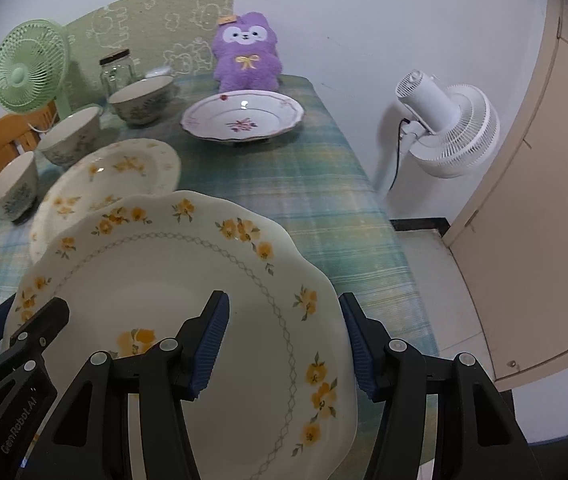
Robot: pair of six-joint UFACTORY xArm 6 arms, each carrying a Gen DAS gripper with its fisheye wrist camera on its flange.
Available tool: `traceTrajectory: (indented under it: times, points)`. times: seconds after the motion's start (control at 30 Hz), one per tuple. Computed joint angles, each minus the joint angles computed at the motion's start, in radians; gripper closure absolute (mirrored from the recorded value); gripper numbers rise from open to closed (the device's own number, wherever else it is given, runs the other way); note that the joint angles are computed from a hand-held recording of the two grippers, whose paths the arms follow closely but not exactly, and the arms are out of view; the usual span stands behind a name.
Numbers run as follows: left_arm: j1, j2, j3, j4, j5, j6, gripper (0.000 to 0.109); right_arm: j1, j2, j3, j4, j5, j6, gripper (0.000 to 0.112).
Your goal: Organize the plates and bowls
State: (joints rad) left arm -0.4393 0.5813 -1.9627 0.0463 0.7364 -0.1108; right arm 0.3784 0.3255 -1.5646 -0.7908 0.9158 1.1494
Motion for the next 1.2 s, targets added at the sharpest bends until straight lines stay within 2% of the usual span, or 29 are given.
traceTrajectory:
  times: [0.17,0.43,0.7,0.83,0.9,0.97,1.07,1.13,1.2]
  points:
    - [-0.028,0.063,-0.068,0.040,0.016,-0.074,0.065,-0.046,-0.008,0.041,0.001,-0.052,-0.018,0.052]
    - [-0.060,0.145,-0.182,0.072,0.084,-0.103,0.065,-0.099,-0.012,0.081,0.033,-0.102,-0.044,0.052]
    - [-0.075,0.185,-0.234,0.121,0.106,-0.133,0.065,-0.120,-0.006,0.092,0.037,-0.137,-0.069,0.052]
    - [-0.077,0.201,-0.263,0.090,0.126,-0.097,0.049,-0.120,0.005,0.072,0.072,-0.120,-0.116,0.050]
    - [-0.075,0.217,-0.295,0.061,0.147,-0.077,0.044,-0.126,0.004,0.071,0.110,-0.130,-0.145,0.048]
    - [-0.074,0.218,-0.304,0.039,0.156,-0.058,0.034,-0.128,0.006,0.064,0.141,-0.123,-0.174,0.044]
    - [-0.071,0.214,-0.310,0.013,0.166,-0.036,0.029,-0.118,-0.002,0.056,0.125,-0.075,-0.155,0.038]
    - [-0.068,0.211,-0.316,0.006,0.174,-0.031,0.023,-0.116,-0.014,0.059,0.134,-0.065,-0.151,0.037]
    - [-0.067,0.204,-0.318,0.005,0.173,-0.024,0.022,-0.113,-0.032,0.067,0.124,-0.065,-0.139,0.036]
